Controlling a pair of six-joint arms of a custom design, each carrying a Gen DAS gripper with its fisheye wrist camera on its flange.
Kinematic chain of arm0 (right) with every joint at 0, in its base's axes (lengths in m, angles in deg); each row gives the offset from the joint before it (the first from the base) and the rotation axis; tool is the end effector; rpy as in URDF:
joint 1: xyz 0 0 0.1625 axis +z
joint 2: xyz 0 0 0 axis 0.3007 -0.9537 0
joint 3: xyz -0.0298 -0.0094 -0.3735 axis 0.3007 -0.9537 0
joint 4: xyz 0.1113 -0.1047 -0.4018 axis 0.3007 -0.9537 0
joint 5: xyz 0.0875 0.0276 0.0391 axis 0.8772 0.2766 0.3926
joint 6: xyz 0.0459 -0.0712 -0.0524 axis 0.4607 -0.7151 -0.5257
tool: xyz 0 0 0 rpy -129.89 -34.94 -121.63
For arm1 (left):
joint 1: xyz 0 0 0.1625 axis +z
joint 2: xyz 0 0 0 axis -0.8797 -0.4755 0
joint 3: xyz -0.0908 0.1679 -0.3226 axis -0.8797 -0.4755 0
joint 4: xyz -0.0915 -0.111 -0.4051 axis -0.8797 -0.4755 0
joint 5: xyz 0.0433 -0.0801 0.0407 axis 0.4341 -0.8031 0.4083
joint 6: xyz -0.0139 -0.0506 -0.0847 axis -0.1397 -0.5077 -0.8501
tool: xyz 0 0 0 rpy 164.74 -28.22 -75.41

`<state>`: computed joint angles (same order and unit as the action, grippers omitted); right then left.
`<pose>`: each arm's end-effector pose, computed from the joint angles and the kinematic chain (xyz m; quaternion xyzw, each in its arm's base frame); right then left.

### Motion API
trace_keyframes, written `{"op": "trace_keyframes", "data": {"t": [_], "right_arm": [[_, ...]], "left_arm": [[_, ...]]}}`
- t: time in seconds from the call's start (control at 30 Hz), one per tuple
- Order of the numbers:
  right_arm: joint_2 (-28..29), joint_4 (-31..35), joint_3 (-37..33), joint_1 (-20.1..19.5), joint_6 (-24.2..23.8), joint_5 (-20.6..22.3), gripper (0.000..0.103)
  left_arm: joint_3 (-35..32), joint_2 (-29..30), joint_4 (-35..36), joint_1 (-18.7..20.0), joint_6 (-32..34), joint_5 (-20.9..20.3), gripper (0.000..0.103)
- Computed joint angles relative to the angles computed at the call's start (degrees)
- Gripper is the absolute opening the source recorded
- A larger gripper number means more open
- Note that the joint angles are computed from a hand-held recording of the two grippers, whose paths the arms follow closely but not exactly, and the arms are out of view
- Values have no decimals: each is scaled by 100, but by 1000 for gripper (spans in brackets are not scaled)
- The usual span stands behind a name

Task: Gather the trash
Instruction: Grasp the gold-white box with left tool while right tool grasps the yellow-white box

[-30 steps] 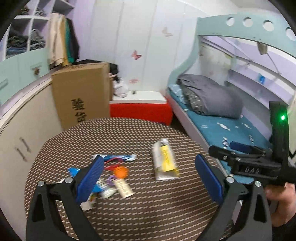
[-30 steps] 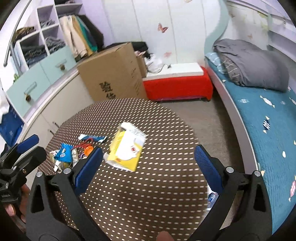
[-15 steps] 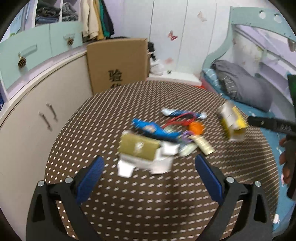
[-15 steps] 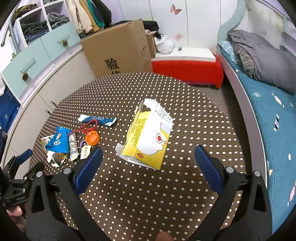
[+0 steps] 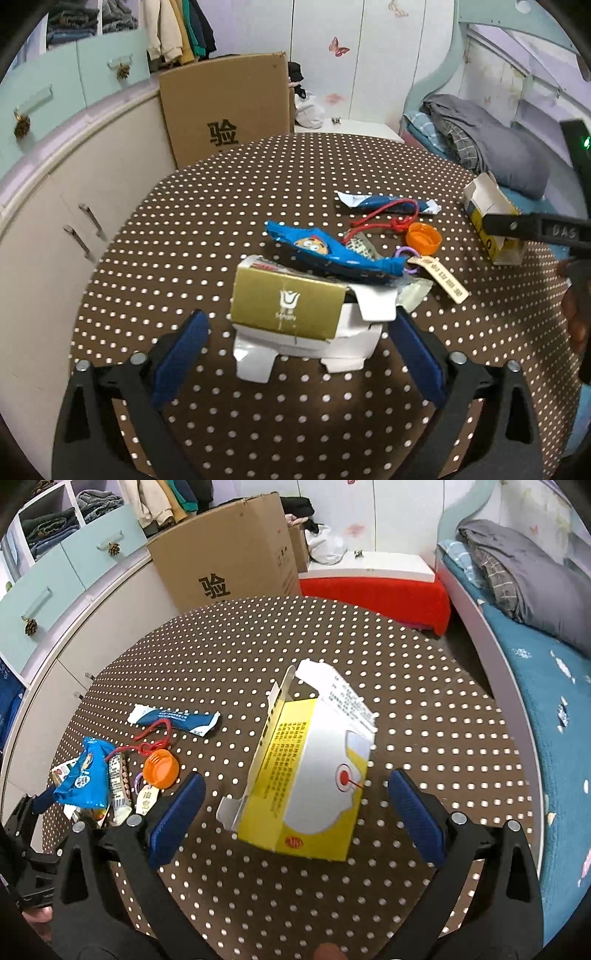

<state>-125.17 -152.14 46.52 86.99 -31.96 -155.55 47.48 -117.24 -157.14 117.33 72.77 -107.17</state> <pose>0.2787 -0.7487 0.2214 0.1510 -0.9263 0.2367 0.2514 -0.2066 -0.6782 0.2704 0.1464 0.8751 -0.3083 0.3432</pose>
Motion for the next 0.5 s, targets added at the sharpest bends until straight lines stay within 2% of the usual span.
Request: {"op": "trace_keyframes", "data": {"t": [0.03,0.07,0.1,0.2,0.3,0.5], "right_arm": [[10,-17,-3,-10,6,13,82],[14,-10,-1,-18,11,11,66],[-3,-115,43,-14,-54,-70,64],[-190,4,192,-85,-24,217,59],[-453,-168,509,-128,-116,375,52],[-960,-345,1010,-229,-167,688,47]], "left_arm": [[-29,0,82,15,-48,-58,71],[-24,-6,66,9,-44,-54,68],[2,-36,48,0,-55,-86,68],[128,-133,64,-52,-152,-75,68],[286,-244,71,-132,-242,-12,68],[643,-500,-86,-417,-458,50,68]]}}
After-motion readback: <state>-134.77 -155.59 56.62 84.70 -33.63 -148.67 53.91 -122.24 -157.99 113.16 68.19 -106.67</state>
